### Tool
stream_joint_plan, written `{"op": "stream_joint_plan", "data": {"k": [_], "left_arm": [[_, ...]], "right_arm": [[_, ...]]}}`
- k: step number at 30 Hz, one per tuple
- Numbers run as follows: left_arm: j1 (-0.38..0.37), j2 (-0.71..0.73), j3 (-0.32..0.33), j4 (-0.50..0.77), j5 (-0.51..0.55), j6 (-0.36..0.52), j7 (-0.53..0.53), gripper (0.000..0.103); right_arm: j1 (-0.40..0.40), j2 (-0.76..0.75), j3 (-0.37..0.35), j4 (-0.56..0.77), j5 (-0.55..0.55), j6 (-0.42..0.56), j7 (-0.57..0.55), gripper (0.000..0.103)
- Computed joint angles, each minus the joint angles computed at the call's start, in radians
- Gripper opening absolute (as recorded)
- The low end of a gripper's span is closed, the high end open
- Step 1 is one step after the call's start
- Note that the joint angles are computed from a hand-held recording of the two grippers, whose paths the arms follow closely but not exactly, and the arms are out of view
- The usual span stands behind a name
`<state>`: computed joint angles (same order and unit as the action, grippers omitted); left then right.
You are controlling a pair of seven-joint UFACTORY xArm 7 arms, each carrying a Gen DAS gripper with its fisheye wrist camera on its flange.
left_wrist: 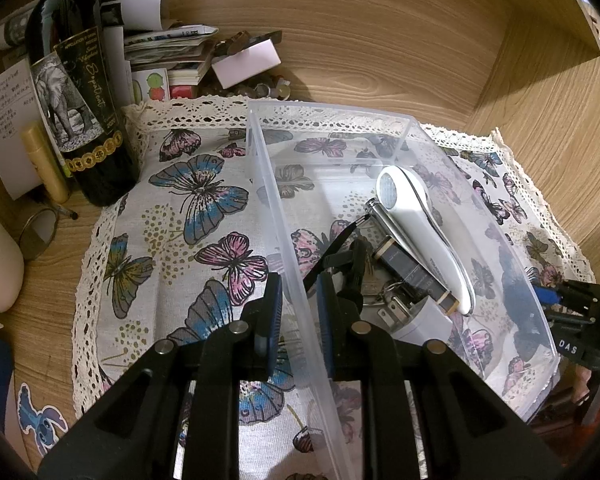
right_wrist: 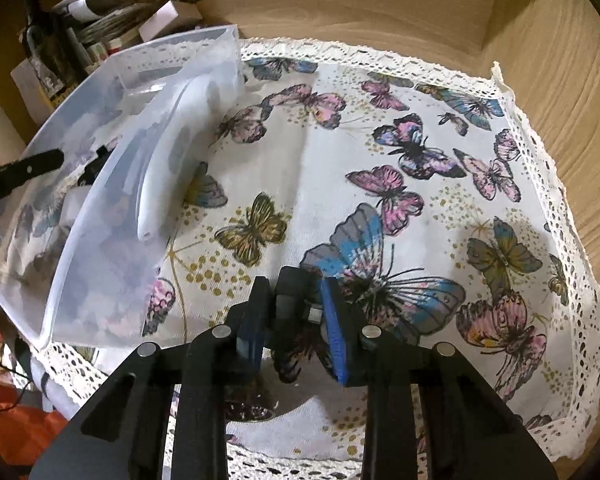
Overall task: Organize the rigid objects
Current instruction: 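Grasp the small black item on the cloth with the right gripper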
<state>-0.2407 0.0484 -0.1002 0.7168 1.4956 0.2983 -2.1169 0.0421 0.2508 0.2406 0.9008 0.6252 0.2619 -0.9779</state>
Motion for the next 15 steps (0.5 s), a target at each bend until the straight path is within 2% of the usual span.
{"op": "stream_joint_plan", "data": {"k": [4,15], "left_arm": [[0.000,0.000,0.000,0.000,-0.002,0.001,0.004,0.018],[-0.001,0.000,0.000,0.000,0.001,0.002,-0.002,0.018]], "right_arm": [[-0.011,-0.004,0.016,0.016,0.034,-0.006,-0.017,0.025],[0.012,-0.058,0.047,0.072,0.250,-0.012,-0.204,0.025]]}}
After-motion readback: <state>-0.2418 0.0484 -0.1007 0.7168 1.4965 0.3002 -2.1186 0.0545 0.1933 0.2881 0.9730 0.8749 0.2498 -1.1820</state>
